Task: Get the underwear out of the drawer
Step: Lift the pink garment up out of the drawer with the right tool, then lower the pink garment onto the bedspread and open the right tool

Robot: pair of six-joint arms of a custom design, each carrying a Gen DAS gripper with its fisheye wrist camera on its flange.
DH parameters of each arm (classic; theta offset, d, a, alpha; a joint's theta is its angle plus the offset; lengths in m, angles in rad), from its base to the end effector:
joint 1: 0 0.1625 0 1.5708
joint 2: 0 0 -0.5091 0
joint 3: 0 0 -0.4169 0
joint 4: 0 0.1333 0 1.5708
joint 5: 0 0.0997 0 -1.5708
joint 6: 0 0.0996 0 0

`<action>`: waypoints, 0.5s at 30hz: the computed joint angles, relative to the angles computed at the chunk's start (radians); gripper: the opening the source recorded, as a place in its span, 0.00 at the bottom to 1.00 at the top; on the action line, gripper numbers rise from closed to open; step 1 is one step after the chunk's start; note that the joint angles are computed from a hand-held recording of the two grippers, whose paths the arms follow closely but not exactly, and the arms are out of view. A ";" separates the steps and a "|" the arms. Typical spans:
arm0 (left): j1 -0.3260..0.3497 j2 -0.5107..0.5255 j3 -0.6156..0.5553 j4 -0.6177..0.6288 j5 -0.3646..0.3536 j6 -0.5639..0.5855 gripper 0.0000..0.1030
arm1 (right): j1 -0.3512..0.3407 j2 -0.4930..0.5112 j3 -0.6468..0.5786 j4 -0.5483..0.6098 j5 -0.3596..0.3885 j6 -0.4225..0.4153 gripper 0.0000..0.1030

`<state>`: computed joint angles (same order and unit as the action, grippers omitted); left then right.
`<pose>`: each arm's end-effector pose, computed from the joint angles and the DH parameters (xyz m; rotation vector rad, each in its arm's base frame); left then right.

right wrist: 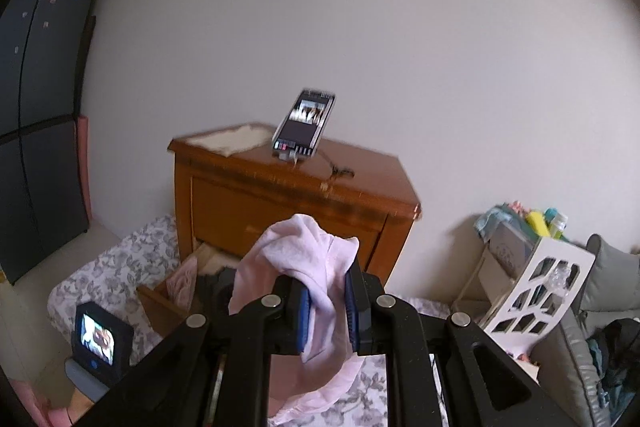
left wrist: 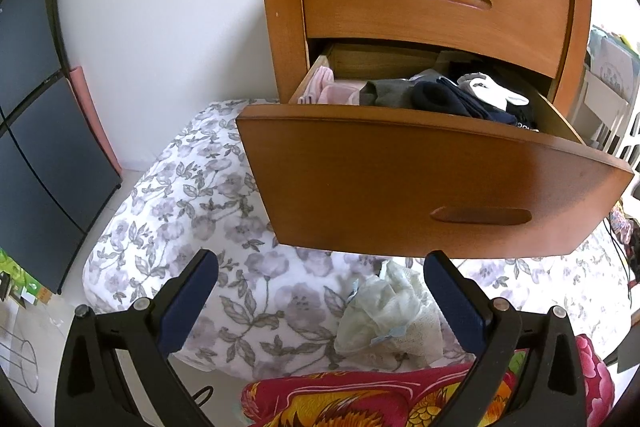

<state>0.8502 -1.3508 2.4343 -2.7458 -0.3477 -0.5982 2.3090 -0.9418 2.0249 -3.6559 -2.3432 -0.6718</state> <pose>-0.0991 -0.4568 0.2663 0.0594 2.0406 -0.9504 0.4568 -0.4073 0.2515 1.0240 -1.9389 1.2003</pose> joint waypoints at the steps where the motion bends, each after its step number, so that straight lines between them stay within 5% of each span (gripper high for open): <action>1: 0.000 0.000 0.000 0.000 0.001 0.001 0.99 | -0.006 0.001 0.006 0.010 0.001 0.009 0.15; 15: 0.005 -0.005 0.005 -0.022 -0.017 0.018 0.99 | -0.143 0.094 0.042 0.232 0.076 0.206 0.15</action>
<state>0.8554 -1.3558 2.4392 -2.7682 -0.3647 -0.5799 2.1660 -0.8477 2.0666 -3.4236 -2.2676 -0.4657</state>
